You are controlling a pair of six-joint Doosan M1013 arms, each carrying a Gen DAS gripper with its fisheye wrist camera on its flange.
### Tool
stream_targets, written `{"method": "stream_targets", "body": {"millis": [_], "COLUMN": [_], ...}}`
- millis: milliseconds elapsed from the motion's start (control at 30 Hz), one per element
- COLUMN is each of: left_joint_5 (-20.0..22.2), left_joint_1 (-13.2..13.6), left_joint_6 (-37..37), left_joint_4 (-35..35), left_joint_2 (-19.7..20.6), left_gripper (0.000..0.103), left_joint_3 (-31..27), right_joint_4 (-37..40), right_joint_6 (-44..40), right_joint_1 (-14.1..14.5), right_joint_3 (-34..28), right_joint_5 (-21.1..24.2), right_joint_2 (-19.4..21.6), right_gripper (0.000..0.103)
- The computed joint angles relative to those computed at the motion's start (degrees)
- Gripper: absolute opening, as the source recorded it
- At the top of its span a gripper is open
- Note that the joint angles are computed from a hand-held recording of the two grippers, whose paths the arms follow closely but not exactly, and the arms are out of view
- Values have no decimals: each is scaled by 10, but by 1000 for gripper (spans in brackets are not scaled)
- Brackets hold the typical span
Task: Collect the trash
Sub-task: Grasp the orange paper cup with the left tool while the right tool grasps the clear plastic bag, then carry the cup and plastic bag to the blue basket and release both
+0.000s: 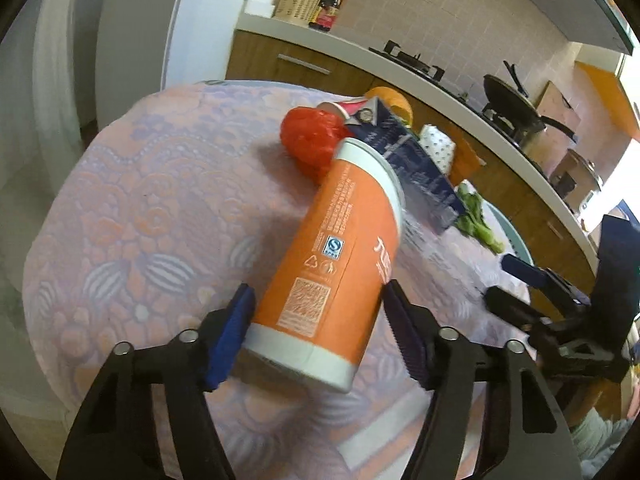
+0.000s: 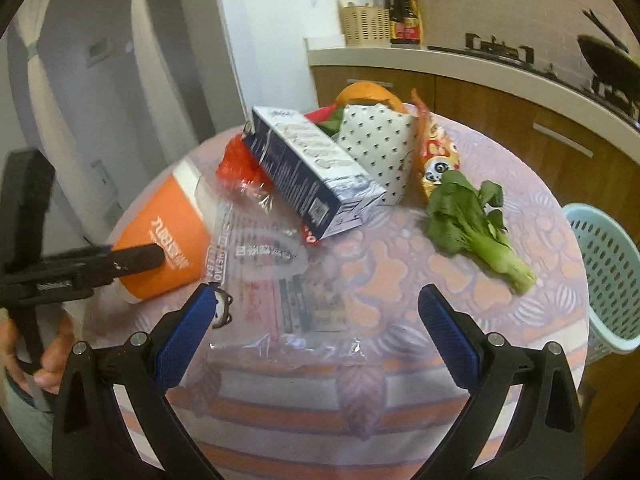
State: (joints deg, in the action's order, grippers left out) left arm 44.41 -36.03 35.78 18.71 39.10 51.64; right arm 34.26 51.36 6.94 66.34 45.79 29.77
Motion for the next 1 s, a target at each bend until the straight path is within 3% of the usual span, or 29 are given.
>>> {"method": "stream_targets", "body": {"millis": [67,167,267,333,367,400,433,533,667,800,1000], "left_joint_5": [-18,-9,-13,-11,-7,-6,-8,-12,-14,-33,-40], "left_joint_1": [-5,-10,-13,-16,-17,-18,-19,-22,-27,-32,-38], "left_joint_6": [-20,-41,-70,-92,-100,-109,-122,-148,-174,-196,-151], "left_joint_4": [15,46,72,93,103,113,127,163,201,242,253], "left_joint_2": [-7,-13,-24,-31,-34,-39,-45,-60,-71,-75,-52], "left_gripper": [55,53,51,50,50,50,50,50,50,50,50], "left_joint_3": [12,18,31,40,41,45,53,69,76,72,14], "right_joint_4": [-8,-35,-119,-150,-159,-162,-165,-121,-58,13,106], "right_joint_6": [-9,-7,46,69,75,78,79,44,-12,-35,-66], "right_joint_1": [6,17,36,41,42,41,41,32,20,0,-32], "right_joint_3": [-1,-3,-20,-32,-39,-48,-54,-49,-33,-39,-44], "right_joint_5": [6,5,-2,2,13,29,37,47,53,75,91], "right_joint_2": [0,0,8,17,22,27,32,27,9,3,-7], "right_gripper": [96,96,96,84,69,46,37,16,2,1,0]}}
